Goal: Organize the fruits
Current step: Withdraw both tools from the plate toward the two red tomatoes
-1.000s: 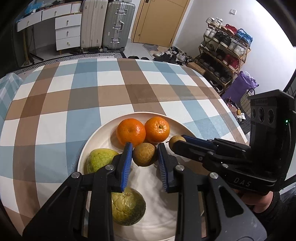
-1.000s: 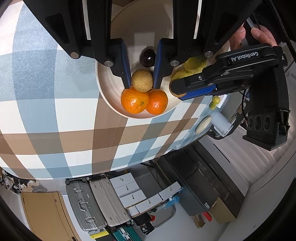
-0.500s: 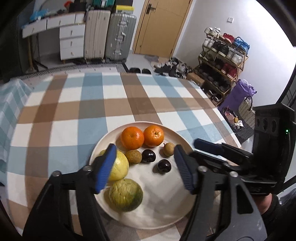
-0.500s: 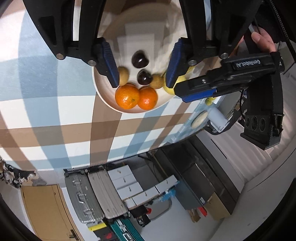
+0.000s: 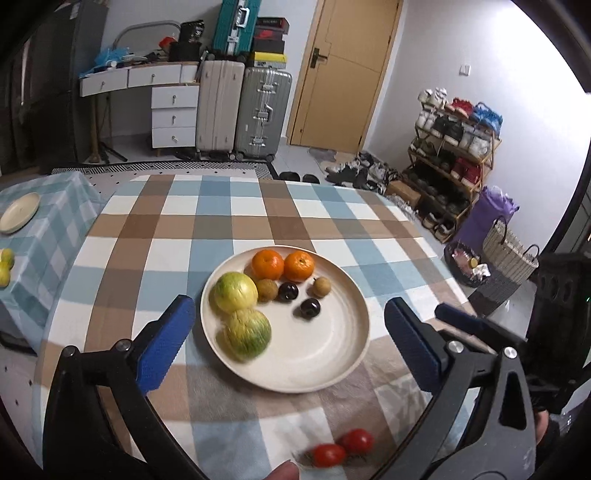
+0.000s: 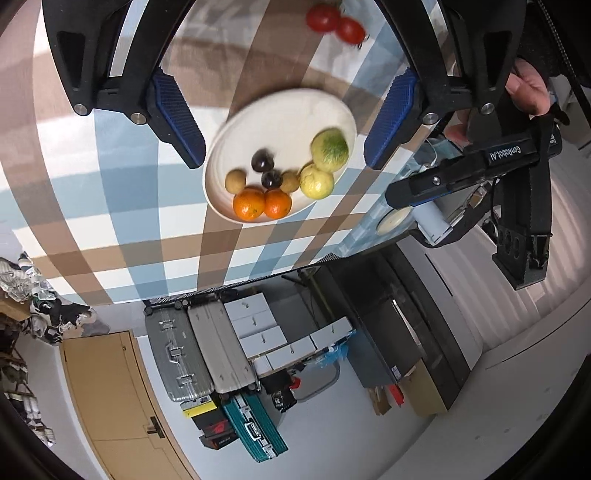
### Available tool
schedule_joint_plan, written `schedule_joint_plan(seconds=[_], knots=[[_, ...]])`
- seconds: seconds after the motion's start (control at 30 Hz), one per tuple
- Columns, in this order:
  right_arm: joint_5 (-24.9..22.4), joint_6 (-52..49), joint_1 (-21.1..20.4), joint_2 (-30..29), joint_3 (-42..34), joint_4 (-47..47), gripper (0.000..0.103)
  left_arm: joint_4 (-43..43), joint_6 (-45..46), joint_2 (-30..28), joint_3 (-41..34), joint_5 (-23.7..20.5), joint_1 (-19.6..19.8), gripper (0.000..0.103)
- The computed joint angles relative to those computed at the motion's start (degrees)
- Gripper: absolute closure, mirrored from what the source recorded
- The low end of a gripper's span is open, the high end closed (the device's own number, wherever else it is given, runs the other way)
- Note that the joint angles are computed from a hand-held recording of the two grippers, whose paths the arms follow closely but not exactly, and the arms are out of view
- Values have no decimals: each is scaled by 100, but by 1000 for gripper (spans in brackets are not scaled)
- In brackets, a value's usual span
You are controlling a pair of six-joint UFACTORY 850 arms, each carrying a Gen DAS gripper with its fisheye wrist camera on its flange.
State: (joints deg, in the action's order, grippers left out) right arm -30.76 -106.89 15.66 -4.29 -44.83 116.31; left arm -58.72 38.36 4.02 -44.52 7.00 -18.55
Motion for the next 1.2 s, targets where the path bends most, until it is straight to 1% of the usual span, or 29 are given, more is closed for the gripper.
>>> schedule_joint_plan(seconds=[0.03, 0.07, 0.1, 0.17, 0.23, 0.3, 0.43, 0.53, 0.6, 0.7, 0.93, 1.0, 1.1, 1.2], knots=[[-7, -77, 13, 103, 129, 81, 13, -175, 103, 108, 113, 101, -85, 1], [21, -128, 29, 177, 218, 122, 13, -109, -18, 199, 213, 162, -149, 1], [67, -180, 49, 253, 303, 157, 13, -224, 32, 300, 335, 231, -240, 1], [113, -339, 81, 418, 509, 322, 12, -496, 139, 411, 482, 293, -370, 1], [57, -440, 76, 526, 667, 421, 10, -469, -120, 541, 694, 486, -543, 1], [96, -658, 112, 665, 858, 614, 8, -964, 165, 642, 888, 739, -750, 1], [289, -708, 213, 833, 1077, 754, 6, -1383, 382, 756, 1120, 811, -947, 1], [299, -940, 296, 965, 1261, 1065, 3, -1531, 382, 870, 1302, 1020, -1106, 1], [388, -1103, 377, 1046, 1353, 1260, 1, -1350, 152, 950, 1429, 976, -1115, 1], [609, -1144, 519, 1109, 1388, 1301, 1, -1229, -10, 1009, 1562, 817, -1075, 1], [818, -1630, 805, 1274, 1570, 1913, 0, -632, -611, 1109, 1884, 722, -1028, 1], [831, -1573, 830, 1247, 1576, 1889, 0, -592, -641, 1120, 1953, 745, -1002, 1], [849, -1482, 891, 1196, 1581, 1796, 0, -204, -1058, 1144, 2057, 674, -878, 1], [893, -1233, 953, 1101, 1531, 1489, 0, 225, -1514, 1142, 2139, 596, -740, 1]])
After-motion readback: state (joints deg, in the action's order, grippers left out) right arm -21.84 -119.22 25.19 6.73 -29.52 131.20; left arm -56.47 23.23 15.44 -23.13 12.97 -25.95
